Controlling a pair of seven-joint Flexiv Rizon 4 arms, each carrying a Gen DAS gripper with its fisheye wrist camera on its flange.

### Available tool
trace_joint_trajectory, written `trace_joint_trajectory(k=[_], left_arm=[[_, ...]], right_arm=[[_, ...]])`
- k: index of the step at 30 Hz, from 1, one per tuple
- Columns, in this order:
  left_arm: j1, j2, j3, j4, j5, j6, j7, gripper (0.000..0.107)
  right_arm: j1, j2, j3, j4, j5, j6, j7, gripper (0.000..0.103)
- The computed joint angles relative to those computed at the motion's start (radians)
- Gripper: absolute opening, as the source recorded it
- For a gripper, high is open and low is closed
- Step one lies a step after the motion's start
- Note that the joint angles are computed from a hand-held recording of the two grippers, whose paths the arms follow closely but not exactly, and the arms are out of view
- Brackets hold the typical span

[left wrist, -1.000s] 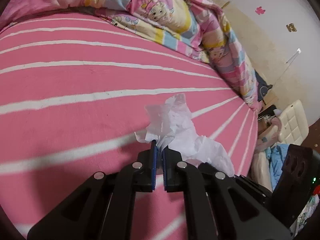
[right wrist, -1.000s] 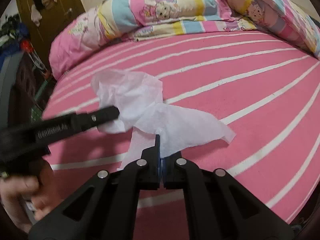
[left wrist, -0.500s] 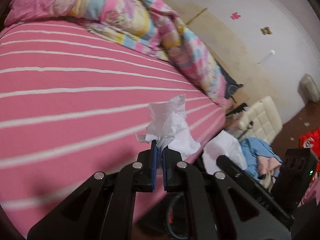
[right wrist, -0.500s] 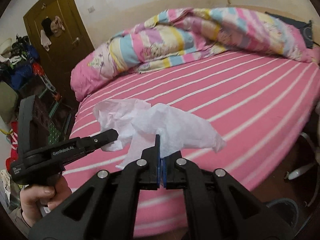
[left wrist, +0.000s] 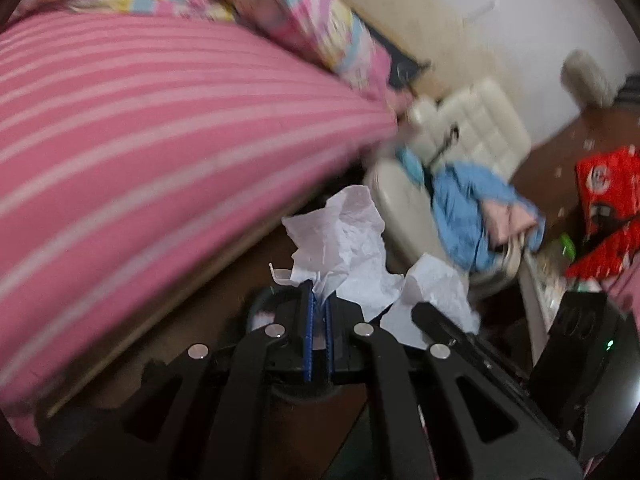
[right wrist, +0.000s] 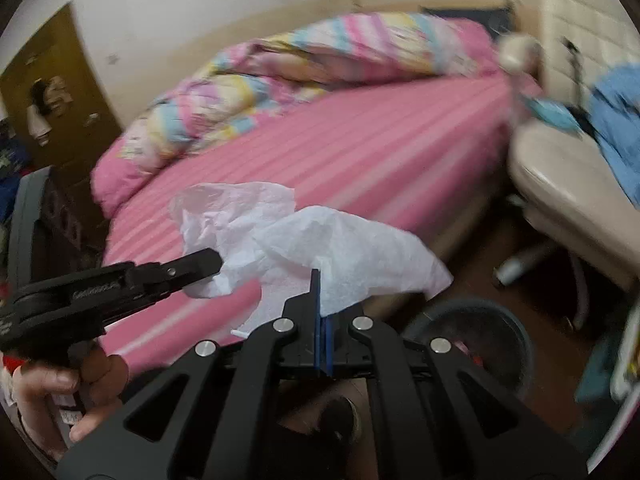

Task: Collect trash
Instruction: 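Carry both white tissues over the dark bin with both tools, then open both tools to drop the tissues into the bin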

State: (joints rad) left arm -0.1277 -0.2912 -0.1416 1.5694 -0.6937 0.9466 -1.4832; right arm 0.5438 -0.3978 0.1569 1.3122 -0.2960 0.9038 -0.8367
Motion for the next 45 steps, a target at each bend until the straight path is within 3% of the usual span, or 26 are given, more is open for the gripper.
trace_joint_trajectory(k=[7, 10, 13, 19, 27, 36, 45], left_arm=[[-0.048, -0.116, -0.043, -0.064, 0.062, -0.082, -0.009, 0.004], [-0.05, -0.187, -0.045, -0.13, 0.097, -0.208, -0.039, 0.004], [-0.065, -0.249, -0.032, -0.218, 0.164, -0.265, -0.062, 0.004], [-0.087, -0.386, -0.021, -0.387, 0.255, -0.432, -0.114, 0.004], [-0.121, -0.536, -0.02, -0.567, 0.315, -0.558, -0.108, 0.004], [-0.138, -0.664, -0.013, -0.735, 0.328, -0.687, -0.169, 0.005], [-0.161, -0.731, 0.003, -0.845, 0.366, -0.773, -0.179, 0.005]], right_arm=[[-0.076, 0.095, -0.004, 0.208, 0.028, -0.001, 0.073, 0.002], [-0.103, 0.099, 0.002, 0.254, 0.051, 0.003, 0.086, 0.002], [-0.125, 0.079, 0.013, 0.277, 0.094, 0.005, 0.082, 0.002], [-0.146, 0.029, 0.022, 0.271, 0.157, -0.022, 0.066, 0.002], [-0.174, -0.037, 0.025, 0.252, 0.233, -0.077, 0.061, 0.002], [-0.186, -0.095, 0.023, 0.229, 0.263, -0.112, 0.06, 0.002], [-0.201, -0.141, 0.025, 0.205, 0.295, -0.139, 0.055, 0.005]])
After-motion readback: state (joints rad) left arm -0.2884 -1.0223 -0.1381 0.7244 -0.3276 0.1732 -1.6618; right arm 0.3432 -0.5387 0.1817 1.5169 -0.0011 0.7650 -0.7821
